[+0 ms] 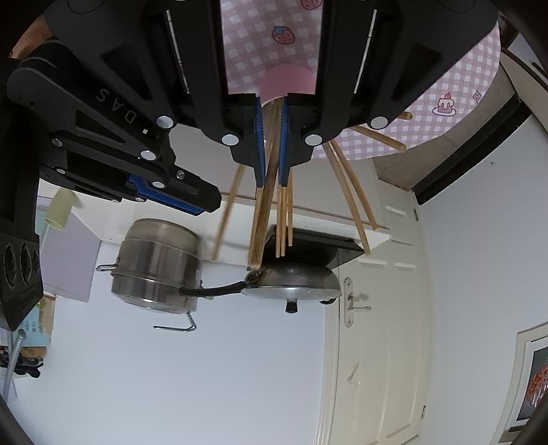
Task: Organize utensils
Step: 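Open both tools to release the chopsticks into the pink cup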
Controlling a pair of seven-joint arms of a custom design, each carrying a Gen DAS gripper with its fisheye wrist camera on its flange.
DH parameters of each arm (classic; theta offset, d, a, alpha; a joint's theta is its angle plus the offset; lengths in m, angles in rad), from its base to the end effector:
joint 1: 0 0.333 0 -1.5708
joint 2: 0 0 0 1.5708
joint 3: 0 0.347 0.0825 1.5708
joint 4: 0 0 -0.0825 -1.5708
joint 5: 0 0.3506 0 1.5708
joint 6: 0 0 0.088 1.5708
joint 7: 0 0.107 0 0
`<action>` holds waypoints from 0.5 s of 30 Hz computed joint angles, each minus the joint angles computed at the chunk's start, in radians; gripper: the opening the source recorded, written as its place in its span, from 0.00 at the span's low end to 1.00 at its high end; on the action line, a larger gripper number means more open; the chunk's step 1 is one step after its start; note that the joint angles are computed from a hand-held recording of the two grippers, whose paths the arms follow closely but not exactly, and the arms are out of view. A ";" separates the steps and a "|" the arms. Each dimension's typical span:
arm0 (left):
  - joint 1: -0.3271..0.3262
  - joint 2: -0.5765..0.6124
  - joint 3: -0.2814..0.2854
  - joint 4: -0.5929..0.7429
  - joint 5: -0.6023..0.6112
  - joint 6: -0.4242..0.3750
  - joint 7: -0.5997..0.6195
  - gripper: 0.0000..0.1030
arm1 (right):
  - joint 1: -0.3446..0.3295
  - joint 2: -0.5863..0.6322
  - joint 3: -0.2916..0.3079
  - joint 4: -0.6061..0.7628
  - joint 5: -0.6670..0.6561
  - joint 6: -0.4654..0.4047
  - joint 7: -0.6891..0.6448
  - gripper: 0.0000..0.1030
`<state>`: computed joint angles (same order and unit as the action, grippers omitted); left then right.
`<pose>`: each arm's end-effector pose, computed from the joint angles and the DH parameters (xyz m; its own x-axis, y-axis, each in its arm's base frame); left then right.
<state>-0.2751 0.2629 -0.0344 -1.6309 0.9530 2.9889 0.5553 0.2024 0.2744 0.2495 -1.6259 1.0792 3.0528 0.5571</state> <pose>0.6069 -0.2511 0.6152 -0.1664 -0.9858 0.0216 -0.3961 0.0467 -0.9170 0.6246 0.1995 0.6072 0.4683 -0.8701 -0.1538 -0.3786 -0.0404 -0.9247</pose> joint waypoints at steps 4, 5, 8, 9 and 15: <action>-0.004 -0.020 0.003 -0.017 0.018 0.017 -0.018 0.08 | -0.015 -0.020 0.015 -0.010 0.058 0.000 -0.051 0.14; -0.002 -0.024 -0.001 -0.020 0.016 0.018 -0.015 0.08 | -0.013 -0.024 0.011 -0.012 0.065 -0.004 -0.056 0.14; -0.006 -0.041 0.002 -0.032 0.044 0.014 -0.043 0.14 | -0.009 -0.045 0.009 -0.025 0.112 -0.003 -0.102 0.15; -0.003 -0.047 0.000 -0.037 0.049 0.017 -0.051 0.18 | -0.004 -0.051 0.004 -0.029 0.124 0.000 -0.111 0.15; 0.008 -0.080 -0.003 -0.065 0.122 0.027 -0.126 0.35 | 0.022 -0.093 -0.027 -0.054 0.233 -0.006 -0.206 0.18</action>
<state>-0.2671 0.1828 -0.0376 -1.6960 1.0750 3.0156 0.4292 0.2245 0.1813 0.2227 -1.6797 1.3126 3.0468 0.3510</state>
